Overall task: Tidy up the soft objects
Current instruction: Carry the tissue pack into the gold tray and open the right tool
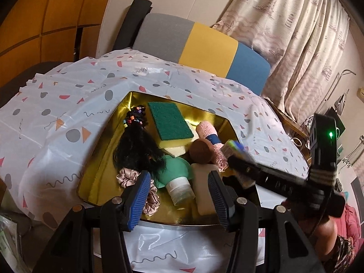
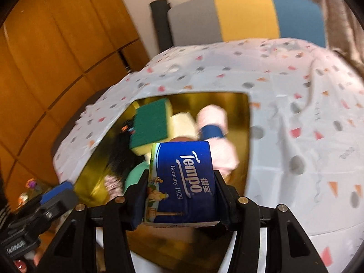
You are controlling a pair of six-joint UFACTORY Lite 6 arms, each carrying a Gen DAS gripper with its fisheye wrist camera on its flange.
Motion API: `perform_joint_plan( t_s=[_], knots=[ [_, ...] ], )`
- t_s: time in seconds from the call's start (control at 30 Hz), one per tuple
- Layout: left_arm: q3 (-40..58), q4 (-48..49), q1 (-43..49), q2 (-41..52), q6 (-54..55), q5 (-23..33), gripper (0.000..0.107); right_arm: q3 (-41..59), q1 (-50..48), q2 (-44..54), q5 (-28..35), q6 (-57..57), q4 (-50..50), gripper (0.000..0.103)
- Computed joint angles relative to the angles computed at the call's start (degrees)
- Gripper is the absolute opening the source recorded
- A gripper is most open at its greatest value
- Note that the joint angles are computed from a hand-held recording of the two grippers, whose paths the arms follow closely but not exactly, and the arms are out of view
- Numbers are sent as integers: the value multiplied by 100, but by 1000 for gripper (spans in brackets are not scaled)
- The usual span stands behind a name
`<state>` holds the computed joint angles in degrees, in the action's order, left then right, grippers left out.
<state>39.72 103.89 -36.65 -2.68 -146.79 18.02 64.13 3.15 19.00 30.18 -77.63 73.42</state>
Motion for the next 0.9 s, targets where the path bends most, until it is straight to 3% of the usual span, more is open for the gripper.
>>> perform_joint_plan(
  t_s=[0.27,0.43,0.9],
  knots=[
    [-83,28,138,-83,-105,-61,53,-269,616,-25,-155,-272,125,53],
    [-49,121,167,-26,-190,-148,53,-254,394,-140,-382,-430,637,53],
    [133,24,-72,157,-81,-180,53,2549,530,1798,-666,2409,-1616,53]
  ],
)
